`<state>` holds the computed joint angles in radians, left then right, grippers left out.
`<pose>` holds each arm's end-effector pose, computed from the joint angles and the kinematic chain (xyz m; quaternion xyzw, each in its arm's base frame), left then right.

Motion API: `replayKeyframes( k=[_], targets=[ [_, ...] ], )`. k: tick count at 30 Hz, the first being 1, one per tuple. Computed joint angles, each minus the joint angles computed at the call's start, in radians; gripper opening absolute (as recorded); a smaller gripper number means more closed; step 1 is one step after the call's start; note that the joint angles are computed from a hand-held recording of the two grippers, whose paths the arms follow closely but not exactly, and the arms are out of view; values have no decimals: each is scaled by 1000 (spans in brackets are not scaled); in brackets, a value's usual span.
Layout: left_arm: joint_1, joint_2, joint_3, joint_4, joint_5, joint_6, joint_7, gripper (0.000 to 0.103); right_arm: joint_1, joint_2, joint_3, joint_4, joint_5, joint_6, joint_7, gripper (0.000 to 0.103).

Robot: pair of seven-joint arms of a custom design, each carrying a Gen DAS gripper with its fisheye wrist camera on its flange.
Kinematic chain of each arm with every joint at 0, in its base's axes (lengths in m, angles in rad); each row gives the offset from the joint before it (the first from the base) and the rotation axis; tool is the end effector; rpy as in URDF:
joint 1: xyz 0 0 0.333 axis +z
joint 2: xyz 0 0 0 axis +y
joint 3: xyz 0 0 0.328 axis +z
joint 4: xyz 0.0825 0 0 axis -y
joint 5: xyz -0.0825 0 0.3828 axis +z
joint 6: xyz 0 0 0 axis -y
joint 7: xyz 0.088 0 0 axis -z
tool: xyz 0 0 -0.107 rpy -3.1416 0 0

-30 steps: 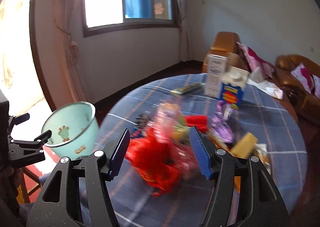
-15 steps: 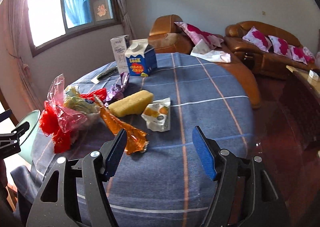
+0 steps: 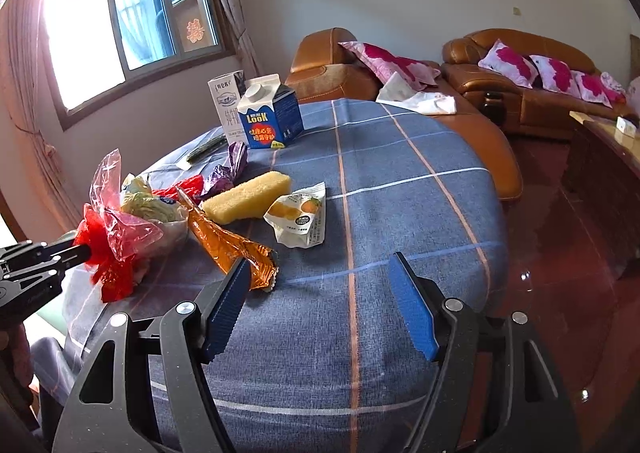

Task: Collect trash
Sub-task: 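Lift the red bag with the left gripper while the right gripper grasps the white snack packet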

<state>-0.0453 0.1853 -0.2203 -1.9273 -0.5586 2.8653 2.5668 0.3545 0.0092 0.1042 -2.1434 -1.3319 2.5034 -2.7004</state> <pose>0.6317 -0.1323 0.4898 -0.3616 0.8436 -0.3123 0.2450 0.5056 0.2571 0.4442 -0.4311 0.7707 -0.3442 0.3189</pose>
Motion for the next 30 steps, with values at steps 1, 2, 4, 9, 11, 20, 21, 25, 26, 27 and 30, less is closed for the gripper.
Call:
replayKeyframes(
  k=[1, 2, 4, 9, 11, 20, 21, 25, 26, 27, 30],
  targets=[
    [11, -5, -7, 3, -25, -16, 17, 8, 1, -1, 0, 0, -1, -1, 1, 70],
    [19, -10, -11, 5, -50, -28, 35, 8, 2, -2, 2, 1, -2, -5, 2, 70],
    [31, -29, -13, 1, -101, -40, 70, 7, 4, -5, 3, 1, -8, -12, 5, 71],
    [43, -79, 5, -15, -237, -59, 166, 7, 6, -10, 7, 2, -12, -30, 12, 71],
    [45, -101, 20, -28, -281, -62, 200, 7, 6, -11, 8, 2, -11, -33, 15, 71],
    [45, -125, 73, -37, -408, -30, 289, 7, 7, 27, 1, 52, 6, -19, -29, 71],
    [46, -120, 75, -34, -401, -31, 280, 7, 8, 37, -1, 63, 12, -15, -40, 70],
    [59, -103, 77, -26, -394, -18, 271, 7, 13, 70, -17, 104, 38, -12, -77, 67],
    [61, -100, 76, -25, -395, -9, 273, 7, 12, 77, -22, 113, 48, -15, -91, 66],
    [64, -95, 74, -22, -396, 0, 275, 7, 12, 83, -27, 121, 58, -20, -100, 65],
    [71, -72, 73, -6, -369, 12, 238, 7, 0, 103, -45, 148, 107, -6, -140, 60]
  ],
)
